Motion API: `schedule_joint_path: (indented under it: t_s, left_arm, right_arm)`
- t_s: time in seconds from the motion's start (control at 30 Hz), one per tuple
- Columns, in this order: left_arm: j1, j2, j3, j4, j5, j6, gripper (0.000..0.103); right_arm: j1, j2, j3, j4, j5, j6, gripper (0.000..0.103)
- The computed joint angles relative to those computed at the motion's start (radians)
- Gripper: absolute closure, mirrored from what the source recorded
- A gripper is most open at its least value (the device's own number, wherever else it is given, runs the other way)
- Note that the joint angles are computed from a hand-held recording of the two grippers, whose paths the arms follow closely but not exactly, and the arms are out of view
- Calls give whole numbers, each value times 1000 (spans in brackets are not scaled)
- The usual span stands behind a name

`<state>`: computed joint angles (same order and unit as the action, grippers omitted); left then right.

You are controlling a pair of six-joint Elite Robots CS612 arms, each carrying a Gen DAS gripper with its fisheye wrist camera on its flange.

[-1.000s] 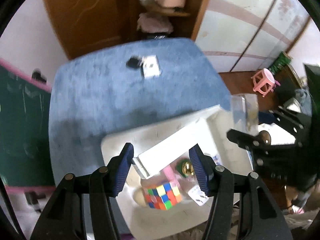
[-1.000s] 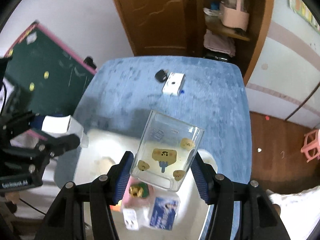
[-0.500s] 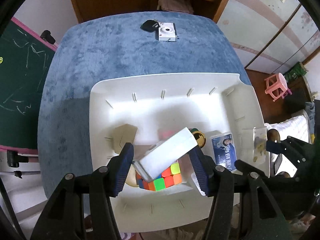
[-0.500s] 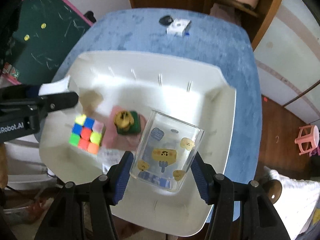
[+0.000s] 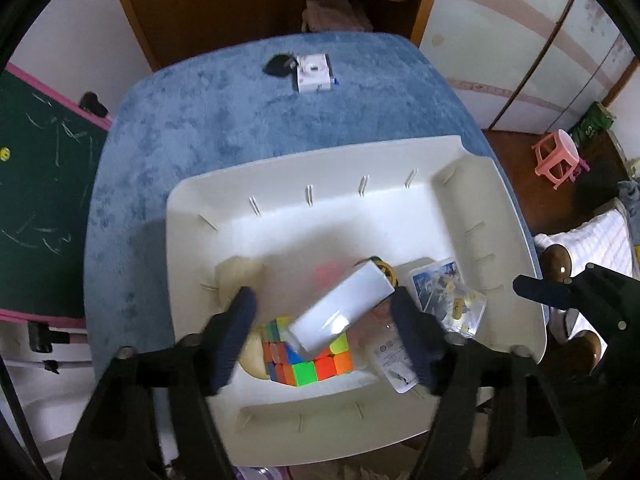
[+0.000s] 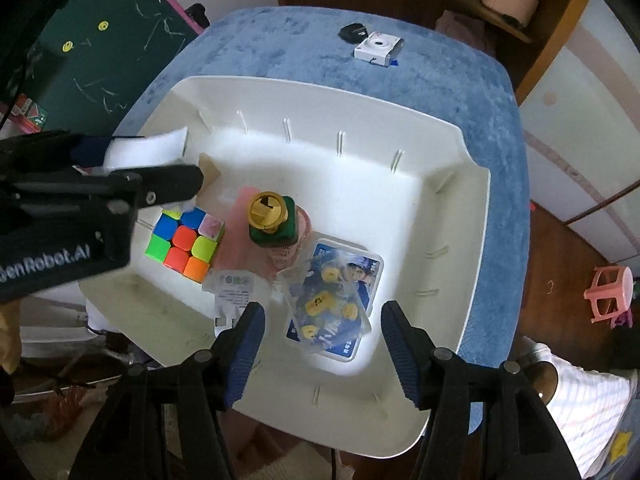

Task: Organize rigid objects
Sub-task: 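Place the white piece and clear sticker box into the tray, opening both tools, then grasp the black charger plug with the left tool while the right tool grasps the white photo device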

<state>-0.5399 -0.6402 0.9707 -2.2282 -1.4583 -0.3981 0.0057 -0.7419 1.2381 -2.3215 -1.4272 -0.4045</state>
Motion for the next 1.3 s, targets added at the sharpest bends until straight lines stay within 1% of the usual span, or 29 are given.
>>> schedule_joint_path:
  t_s: [0.07,0.37,0.57,0.77,0.9,1.03,1.17,1.3]
  left_arm:
    - [-2,-9,13,-25,14,-1,21]
    - [5,-40,47,-48,22,-49,21]
    - [13,-49,54,-40,13,-96,21]
    - [21,-44,34,-39,7,-108,21]
    - [27,-31,1,-31,1,-98,21]
    - [37,-8,-58,-4,-3,-84,21]
    - [49,25,-148,34,10,-58,21]
    - [64,73,-272,87,23,-28,21]
  right_arm:
    - [-5,-5,7,-11,12,10,38]
    - [-18,-8,8,-28,49,54,38]
    - [-19,-2,-5,-33,59,61,38]
    - [-20,3,-15,-41,68,60,38]
    - [-23,12,-29,-38,75,78,38]
    - [-24,24,-53,-29,77,103,38]
    - [-26,38,-89,-16,82,134,38]
    - [-24,61,-149,4,74,167,38]
